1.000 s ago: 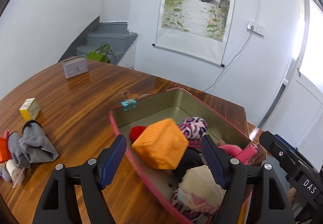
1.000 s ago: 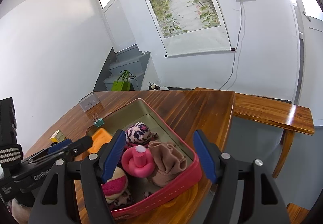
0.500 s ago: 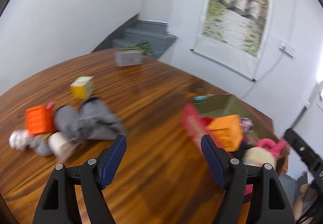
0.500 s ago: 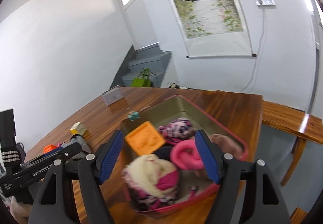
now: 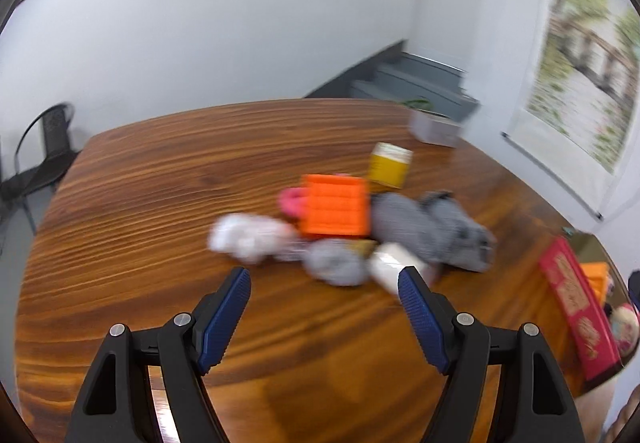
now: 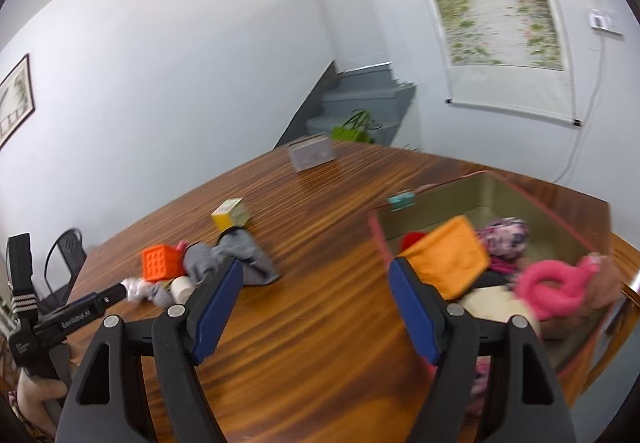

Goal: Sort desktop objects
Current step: 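Move both grippers back toward the pile of toys, then grasp the white plastic bag bundle with the left gripper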

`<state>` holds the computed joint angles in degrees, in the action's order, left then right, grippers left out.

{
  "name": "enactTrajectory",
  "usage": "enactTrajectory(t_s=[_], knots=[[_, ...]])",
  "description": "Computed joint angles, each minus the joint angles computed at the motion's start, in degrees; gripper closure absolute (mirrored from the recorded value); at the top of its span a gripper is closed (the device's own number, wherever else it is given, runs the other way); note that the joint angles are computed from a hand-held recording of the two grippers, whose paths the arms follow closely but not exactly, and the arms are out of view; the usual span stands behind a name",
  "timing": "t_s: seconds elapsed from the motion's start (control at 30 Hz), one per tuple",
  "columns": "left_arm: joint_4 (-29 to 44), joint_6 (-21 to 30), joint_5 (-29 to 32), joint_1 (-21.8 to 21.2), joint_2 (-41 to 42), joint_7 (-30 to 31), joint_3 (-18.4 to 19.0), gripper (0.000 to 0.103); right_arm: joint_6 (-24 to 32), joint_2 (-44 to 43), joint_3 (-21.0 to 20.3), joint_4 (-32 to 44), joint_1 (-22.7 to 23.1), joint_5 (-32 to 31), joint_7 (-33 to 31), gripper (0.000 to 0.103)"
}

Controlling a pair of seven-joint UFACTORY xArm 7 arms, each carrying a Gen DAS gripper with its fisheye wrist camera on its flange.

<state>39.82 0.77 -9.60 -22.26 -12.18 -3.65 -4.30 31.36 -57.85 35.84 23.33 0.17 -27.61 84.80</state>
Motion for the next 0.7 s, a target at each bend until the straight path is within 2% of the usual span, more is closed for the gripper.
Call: enactTrajectory(t_s=[0.07, 0.17, 0.23, 0.33, 0.6, 0.7], knots=[[0.19, 0.2, -1.67, -0.9, 0.4, 1.79, 2.73, 0.025, -2.65, 3.9, 0.9, 1.78, -2.12, -0.74, 0.13, 0.024], [1.11, 0.13, -3.02, -0.15, 2.04, 3.79, 4.3, 0.025, -5.92, 9.03, 1.95, 4.07, -4.91, -2.04, 0.2, 0.024], [1.93, -0.05, -7.37, -2.48, 3.37, 7.55, 7.05, 0.025, -7.1, 11.68, 3.17, 5.56, -6.88, -3.16, 0.73, 0.024], [3.69, 0.88, -14.23, -4.37, 5.39, 13.41, 8.91, 0.025, -8.56, 15.02, 5.36, 7.57, -10.21, -5.43, 2.32, 0.024], [9.57, 2.07, -16.03, 0.72, 11.68, 17.32, 3.58, 0.025, -11.31, 18.93, 7.58, 8.86, -14.05, -9.62, 6.83, 0.024], [12.4, 2.43, -13.7, 2.67, 14.61, 16.22, 1.79, 0.025, -12.22, 19.7, 6.74, 8.35, -13.61, -10.36, 7.56, 0.024]])
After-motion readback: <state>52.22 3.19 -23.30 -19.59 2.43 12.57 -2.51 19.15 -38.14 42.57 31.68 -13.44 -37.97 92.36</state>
